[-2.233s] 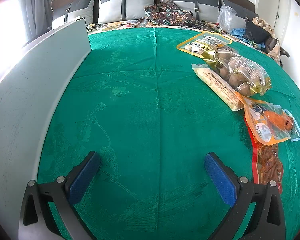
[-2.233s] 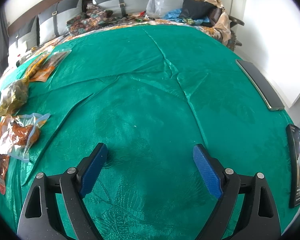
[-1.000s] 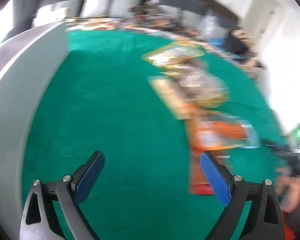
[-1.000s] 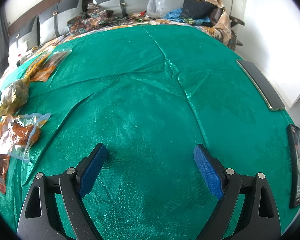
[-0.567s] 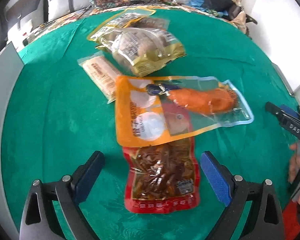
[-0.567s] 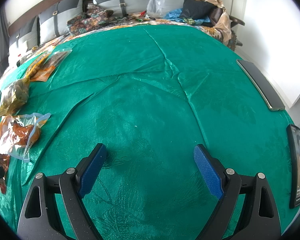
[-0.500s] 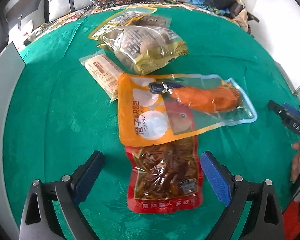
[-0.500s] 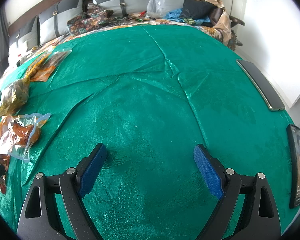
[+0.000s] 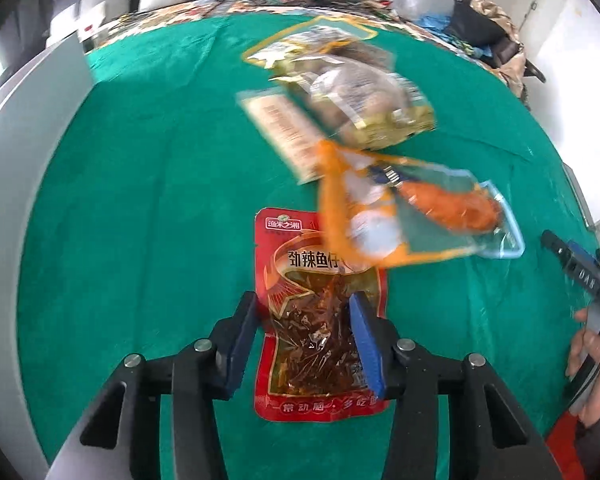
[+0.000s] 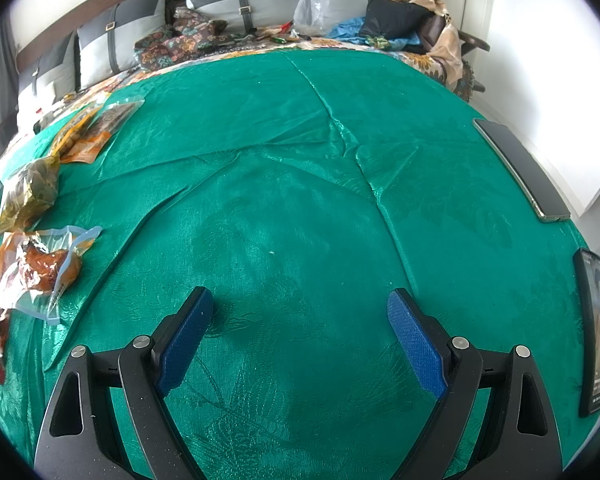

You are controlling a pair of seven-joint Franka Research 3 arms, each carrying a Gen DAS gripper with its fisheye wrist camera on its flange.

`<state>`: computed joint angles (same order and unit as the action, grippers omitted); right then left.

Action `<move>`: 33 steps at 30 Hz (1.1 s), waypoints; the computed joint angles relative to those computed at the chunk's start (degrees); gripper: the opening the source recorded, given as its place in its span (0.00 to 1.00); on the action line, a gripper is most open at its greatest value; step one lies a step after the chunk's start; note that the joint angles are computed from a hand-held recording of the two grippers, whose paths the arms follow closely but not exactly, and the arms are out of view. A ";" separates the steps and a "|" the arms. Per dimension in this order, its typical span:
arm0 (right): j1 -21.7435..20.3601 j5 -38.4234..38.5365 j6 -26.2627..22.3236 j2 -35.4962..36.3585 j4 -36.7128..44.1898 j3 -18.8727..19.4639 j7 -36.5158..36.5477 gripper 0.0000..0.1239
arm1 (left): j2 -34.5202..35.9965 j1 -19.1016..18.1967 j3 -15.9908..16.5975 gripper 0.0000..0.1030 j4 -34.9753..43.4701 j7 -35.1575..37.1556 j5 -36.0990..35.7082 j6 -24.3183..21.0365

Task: Organize snacks
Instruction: 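Lower the left tool onto the red spicy fish packet and grasp it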

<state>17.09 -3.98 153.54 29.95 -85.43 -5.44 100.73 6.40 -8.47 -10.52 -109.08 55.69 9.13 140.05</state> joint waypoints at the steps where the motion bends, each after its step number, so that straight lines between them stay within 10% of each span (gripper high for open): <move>1: -0.01 0.02 0.00 0.03 0.03 0.01 -0.02 0.74 | -1.40 0.11 0.12 0.45 -1.71 -0.29 0.16 0.27; 10: -0.03 0.12 0.02 0.01 0.00 0.02 -0.12 0.74 | -8.51 1.19 1.10 0.46 -11.17 1.11 -0.33 2.82; 12: -0.03 0.14 0.04 -0.02 -0.04 0.02 -0.15 0.74 | -8.86 1.27 1.13 0.53 -12.10 1.14 -1.33 4.57; 14: -0.05 0.17 0.04 0.00 -0.01 0.03 -0.18 0.74 | -8.40 1.15 1.15 0.81 -12.42 2.64 -3.67 6.61; 21: -0.06 0.22 0.08 -0.11 -0.16 0.03 -0.23 0.74 | -5.20 -0.26 -0.32 0.98 -9.64 -2.86 9.96 3.87; 33: -0.11 0.31 0.08 -0.09 -0.14 0.07 -0.34 0.74 | -6.91 -0.29 0.02 1.00 -13.18 -6.11 13.76 8.63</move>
